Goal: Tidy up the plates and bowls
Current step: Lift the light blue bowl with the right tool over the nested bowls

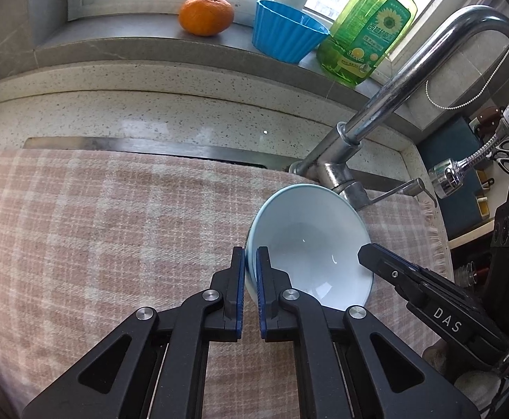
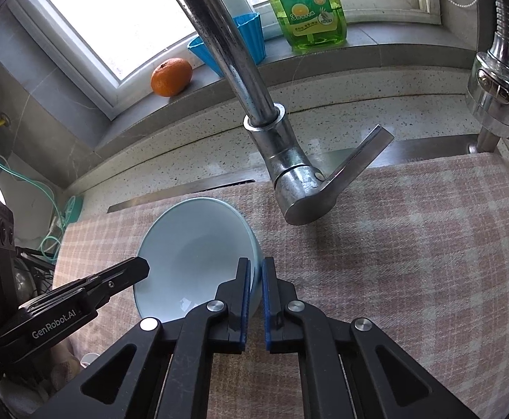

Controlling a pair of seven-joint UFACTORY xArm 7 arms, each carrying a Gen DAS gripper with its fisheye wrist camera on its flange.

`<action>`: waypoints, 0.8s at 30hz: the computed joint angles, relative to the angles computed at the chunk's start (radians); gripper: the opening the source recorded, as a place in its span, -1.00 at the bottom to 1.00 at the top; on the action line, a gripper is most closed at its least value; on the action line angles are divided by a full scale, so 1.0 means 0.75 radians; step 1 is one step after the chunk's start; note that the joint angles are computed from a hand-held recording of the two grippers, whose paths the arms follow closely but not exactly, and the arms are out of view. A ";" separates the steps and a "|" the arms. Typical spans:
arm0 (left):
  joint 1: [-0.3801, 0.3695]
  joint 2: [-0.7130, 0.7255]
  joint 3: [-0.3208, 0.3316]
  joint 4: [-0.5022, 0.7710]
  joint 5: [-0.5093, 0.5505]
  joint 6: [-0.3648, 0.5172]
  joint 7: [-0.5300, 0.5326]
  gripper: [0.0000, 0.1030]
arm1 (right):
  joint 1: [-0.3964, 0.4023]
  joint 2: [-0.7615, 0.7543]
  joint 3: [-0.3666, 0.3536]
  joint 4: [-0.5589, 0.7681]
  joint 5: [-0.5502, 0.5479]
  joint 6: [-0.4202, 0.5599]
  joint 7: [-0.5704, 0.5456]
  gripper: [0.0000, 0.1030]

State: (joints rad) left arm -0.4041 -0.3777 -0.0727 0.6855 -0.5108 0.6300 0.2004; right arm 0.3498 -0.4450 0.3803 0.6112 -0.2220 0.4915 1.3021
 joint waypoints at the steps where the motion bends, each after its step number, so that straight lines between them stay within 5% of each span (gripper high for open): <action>1: 0.001 -0.007 0.003 -0.001 -0.001 0.002 0.000 -0.91 | 0.001 0.000 0.001 0.003 0.000 0.000 0.001 -0.89; 24: 0.076 -0.288 0.127 -0.079 0.006 0.159 0.090 -0.91 | 0.023 0.083 0.131 0.262 -0.168 0.162 0.219 -0.89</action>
State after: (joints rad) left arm -0.3473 -0.5937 0.0229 0.6266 -0.5066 0.7491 0.2681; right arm 0.3674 -0.3828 0.4789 0.8076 -0.3480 0.6127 1.4666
